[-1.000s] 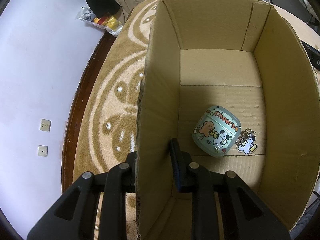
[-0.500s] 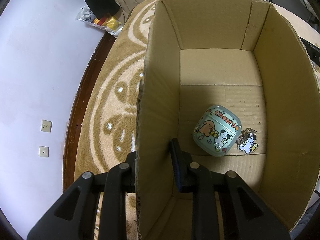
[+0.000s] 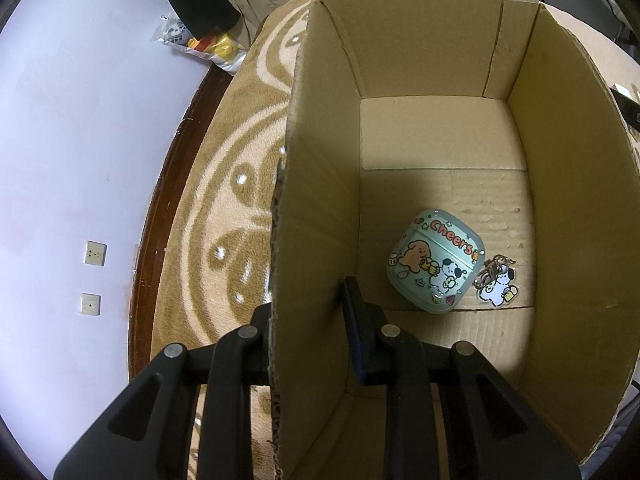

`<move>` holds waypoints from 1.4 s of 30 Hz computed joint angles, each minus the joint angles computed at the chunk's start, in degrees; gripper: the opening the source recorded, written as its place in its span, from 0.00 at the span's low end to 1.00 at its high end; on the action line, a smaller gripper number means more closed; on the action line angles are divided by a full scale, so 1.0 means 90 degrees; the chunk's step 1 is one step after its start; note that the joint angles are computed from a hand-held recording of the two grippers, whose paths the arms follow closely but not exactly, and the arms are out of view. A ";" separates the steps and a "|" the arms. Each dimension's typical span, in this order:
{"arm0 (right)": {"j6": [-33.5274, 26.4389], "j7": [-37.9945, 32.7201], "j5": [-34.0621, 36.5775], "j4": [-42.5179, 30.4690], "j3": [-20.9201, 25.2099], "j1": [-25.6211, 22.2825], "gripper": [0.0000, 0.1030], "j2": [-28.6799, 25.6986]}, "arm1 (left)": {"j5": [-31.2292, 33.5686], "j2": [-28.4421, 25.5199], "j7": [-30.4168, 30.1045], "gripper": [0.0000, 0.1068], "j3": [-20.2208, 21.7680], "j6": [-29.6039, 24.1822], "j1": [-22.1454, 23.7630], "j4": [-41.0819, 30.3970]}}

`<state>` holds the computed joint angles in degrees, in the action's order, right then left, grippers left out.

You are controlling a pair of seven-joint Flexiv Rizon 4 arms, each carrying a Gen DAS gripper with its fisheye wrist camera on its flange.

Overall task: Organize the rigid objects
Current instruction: 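Move the right tool to the yellow oval object and grasp it, then carry the yellow oval object into the box and release it upright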

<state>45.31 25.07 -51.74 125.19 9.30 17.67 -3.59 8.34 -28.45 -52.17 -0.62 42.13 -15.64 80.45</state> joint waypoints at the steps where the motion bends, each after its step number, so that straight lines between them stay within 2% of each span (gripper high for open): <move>1: 0.0097 -0.0090 0.0066 -0.0011 -0.0009 -0.0013 0.28 -0.0057 | 0.0002 -0.0002 0.0000 0.23 0.0000 -0.0004 0.0000 -0.0005; 4: 0.0279 -0.0293 0.0160 -0.0060 -0.0049 -0.0002 0.32 -0.0240 | 0.0006 0.0005 -0.0021 0.23 0.0001 -0.0007 -0.0006 0.0007; 5: 0.0427 -0.0297 0.0114 -0.0050 -0.0082 -0.0011 0.36 -0.0280 | 0.0015 0.0011 -0.0034 0.23 0.0002 -0.0003 -0.0017 0.0018; 7: 0.0416 -0.0386 0.0076 -0.0141 -0.0111 0.0037 0.50 -0.0358 | 0.0022 0.0013 -0.0049 0.23 0.0002 -0.0005 -0.0023 0.0017; 9: 0.0508 -0.0392 0.0000 -0.0185 -0.0153 0.0057 0.58 -0.0416 | 0.0022 0.0009 -0.0044 0.23 0.0001 -0.0013 -0.0017 0.0012; 13: 0.0012 -0.0649 0.0208 -0.0405 -0.0144 0.0207 0.58 -0.0571 | 0.0010 0.0007 -0.0040 0.23 -0.0005 -0.0025 -0.0010 0.0005; 17: -0.0017 -0.0574 0.0227 -0.0425 -0.0195 0.0227 0.59 -0.0602 | 0.0033 -0.0004 -0.0057 0.23 0.0004 -0.0031 -0.0021 -0.0008; 22: -0.0166 -0.0888 0.0475 -0.0593 -0.0210 0.0272 0.63 -0.0732 | 0.0040 -0.0013 -0.0071 0.23 0.0006 -0.0023 -0.0029 -0.0006; 23: -0.0158 -0.0950 0.0533 -0.0598 -0.0207 0.0270 0.63 -0.0728 | 0.0041 -0.0011 -0.0071 0.23 0.0006 -0.0018 -0.0027 0.0000; 24: -0.0214 -0.1017 0.0594 -0.0624 -0.0202 0.0281 0.58 -0.0737 | 0.0048 -0.0014 -0.0077 0.23 0.0006 -0.0017 -0.0034 -0.0003; 26: -0.0439 -0.1151 0.0712 -0.0714 -0.0186 0.0336 0.57 -0.0766 | 0.0053 -0.0011 -0.0056 0.23 0.0005 0.0010 -0.0025 0.0012; 35: -0.0476 -0.0755 0.0472 -0.0605 -0.0173 0.0381 0.56 -0.0576 | 0.0058 0.0020 -0.0068 0.23 0.0007 0.0040 -0.0033 0.0063; 42: -0.0596 -0.0470 -0.0052 -0.0722 -0.0094 0.0387 0.56 -0.0340 | 0.0058 0.0019 -0.0072 0.23 0.0005 0.0027 -0.0032 0.0056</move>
